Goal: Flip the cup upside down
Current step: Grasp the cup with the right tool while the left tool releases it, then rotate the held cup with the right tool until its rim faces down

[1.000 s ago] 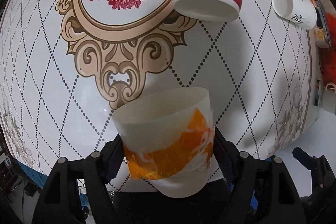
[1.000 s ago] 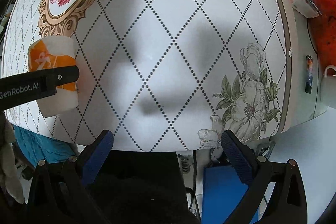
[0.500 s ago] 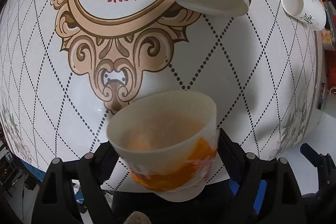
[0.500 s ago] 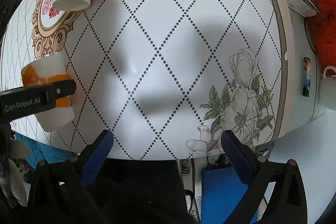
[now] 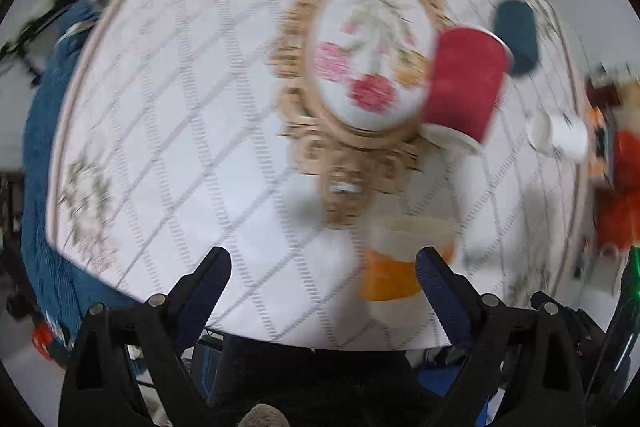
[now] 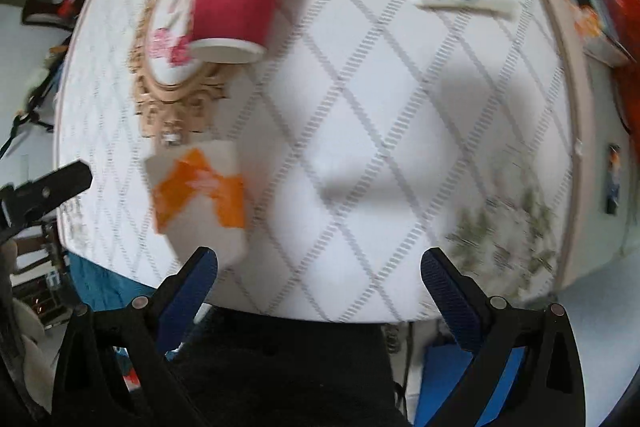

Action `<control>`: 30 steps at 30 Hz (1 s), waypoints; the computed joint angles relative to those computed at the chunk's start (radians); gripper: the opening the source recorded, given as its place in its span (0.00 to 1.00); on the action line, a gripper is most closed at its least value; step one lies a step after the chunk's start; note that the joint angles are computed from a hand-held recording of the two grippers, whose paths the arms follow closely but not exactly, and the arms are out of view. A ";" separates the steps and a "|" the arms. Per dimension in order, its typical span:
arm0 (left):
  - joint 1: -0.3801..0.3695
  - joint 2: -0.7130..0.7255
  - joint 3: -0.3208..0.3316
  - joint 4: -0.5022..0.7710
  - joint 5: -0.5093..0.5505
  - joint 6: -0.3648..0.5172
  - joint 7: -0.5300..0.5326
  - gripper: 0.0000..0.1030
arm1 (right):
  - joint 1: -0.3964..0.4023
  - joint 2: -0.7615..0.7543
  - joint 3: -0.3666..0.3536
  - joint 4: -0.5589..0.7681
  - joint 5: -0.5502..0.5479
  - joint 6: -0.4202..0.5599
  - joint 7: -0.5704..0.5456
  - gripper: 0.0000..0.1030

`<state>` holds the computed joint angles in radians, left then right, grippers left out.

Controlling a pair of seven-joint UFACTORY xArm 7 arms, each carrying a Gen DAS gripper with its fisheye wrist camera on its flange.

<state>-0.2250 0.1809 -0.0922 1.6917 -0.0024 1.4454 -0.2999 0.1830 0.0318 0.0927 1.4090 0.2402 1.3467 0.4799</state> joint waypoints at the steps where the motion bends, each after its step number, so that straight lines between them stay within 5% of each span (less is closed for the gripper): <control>1: 0.005 -0.008 0.007 -0.015 0.006 -0.002 -0.010 0.92 | 0.002 0.021 0.003 0.018 0.018 -0.010 -0.005 0.99; 8: 0.067 -0.061 0.037 -0.095 0.003 0.021 -0.006 0.92 | 0.058 0.126 0.043 0.113 0.065 -0.060 0.042 0.88; 15: 0.105 -0.103 0.044 -0.164 -0.012 -0.006 0.035 0.92 | 0.098 0.192 0.053 0.196 0.025 -0.009 0.088 0.73; 24: 0.124 -0.120 0.047 -0.202 -0.022 -0.046 0.079 0.92 | 0.114 0.194 0.052 0.233 -0.010 0.028 0.100 0.72; 30: 0.135 -0.142 0.052 -0.234 -0.018 -0.100 0.095 0.93 | 0.182 0.285 0.064 0.494 -0.244 0.229 -0.120 0.81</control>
